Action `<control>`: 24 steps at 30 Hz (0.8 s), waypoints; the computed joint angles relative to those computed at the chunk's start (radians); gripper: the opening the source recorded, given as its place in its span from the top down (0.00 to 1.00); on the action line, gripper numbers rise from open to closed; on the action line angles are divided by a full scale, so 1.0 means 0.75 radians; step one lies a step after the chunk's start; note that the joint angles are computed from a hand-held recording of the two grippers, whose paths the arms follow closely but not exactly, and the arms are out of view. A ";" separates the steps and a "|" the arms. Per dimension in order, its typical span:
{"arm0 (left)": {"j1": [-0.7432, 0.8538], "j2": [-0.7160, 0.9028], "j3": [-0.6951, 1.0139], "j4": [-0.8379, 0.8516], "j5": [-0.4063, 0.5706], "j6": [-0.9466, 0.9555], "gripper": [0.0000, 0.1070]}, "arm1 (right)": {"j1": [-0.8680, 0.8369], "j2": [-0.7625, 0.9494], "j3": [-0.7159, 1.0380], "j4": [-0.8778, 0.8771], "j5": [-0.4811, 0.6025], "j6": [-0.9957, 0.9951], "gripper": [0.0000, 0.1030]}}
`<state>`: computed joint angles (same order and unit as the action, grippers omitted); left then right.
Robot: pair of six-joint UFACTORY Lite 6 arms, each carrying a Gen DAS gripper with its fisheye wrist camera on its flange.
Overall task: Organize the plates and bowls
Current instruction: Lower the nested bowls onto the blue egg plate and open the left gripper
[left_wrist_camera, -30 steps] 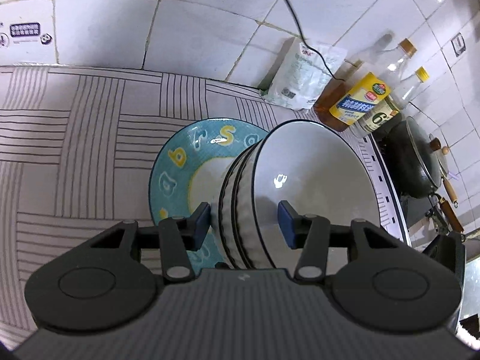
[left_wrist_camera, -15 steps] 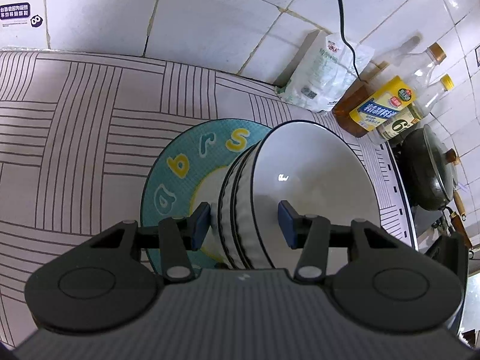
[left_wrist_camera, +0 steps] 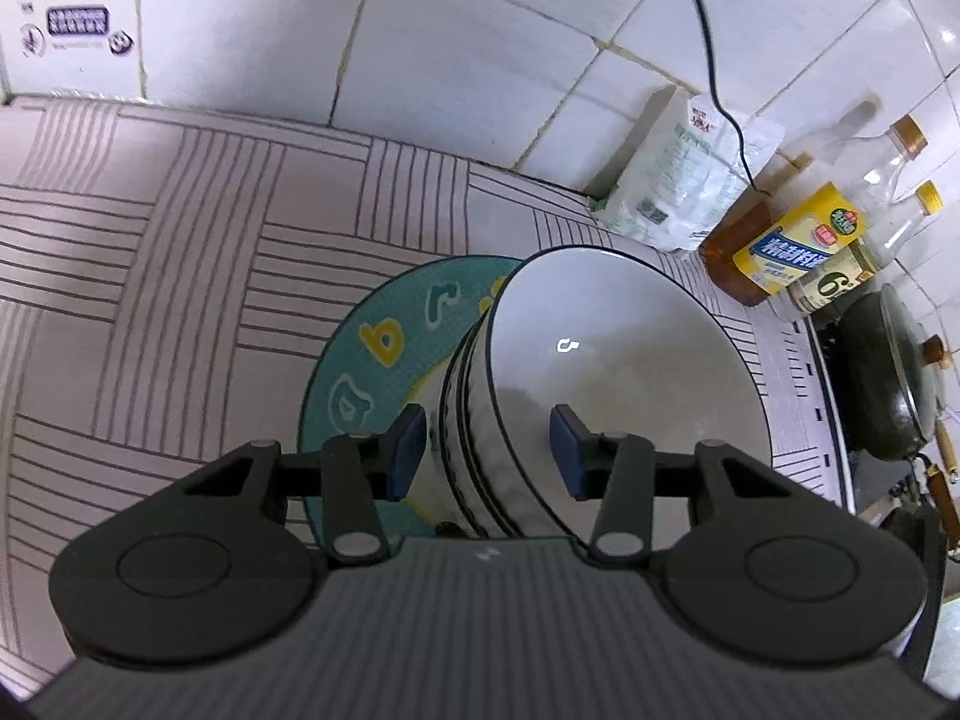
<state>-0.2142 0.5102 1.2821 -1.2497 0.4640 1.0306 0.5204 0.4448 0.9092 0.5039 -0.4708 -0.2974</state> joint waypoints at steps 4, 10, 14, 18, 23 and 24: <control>-0.019 -0.127 -0.089 0.151 -0.095 -0.153 0.59 | 0.079 -0.038 -0.016 0.365 0.008 -0.269 0.03; 0.011 -0.395 -0.268 0.183 -0.114 -0.127 0.58 | 0.195 -0.138 -0.103 0.677 -0.085 -0.402 0.03; 0.040 -0.561 -0.368 0.234 -0.083 -0.178 0.57 | 0.283 -0.296 -0.259 0.747 -0.161 -0.289 0.03; 0.037 -0.697 -0.442 0.392 -0.072 -0.328 0.55 | 0.348 -0.414 -0.327 0.889 -0.178 -0.388 0.03; 0.048 -0.882 -0.553 0.540 -0.053 -0.453 0.52 | 0.375 -0.516 -0.358 1.008 -0.142 -0.469 0.03; 0.054 -0.915 -0.572 0.559 -0.042 -0.473 0.51 | 0.382 -0.548 -0.363 1.064 -0.127 -0.506 0.03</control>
<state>-0.1739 -0.1763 0.8533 -0.8305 0.4323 0.6758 0.8069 0.0336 0.6367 1.3020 -0.5658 -0.6769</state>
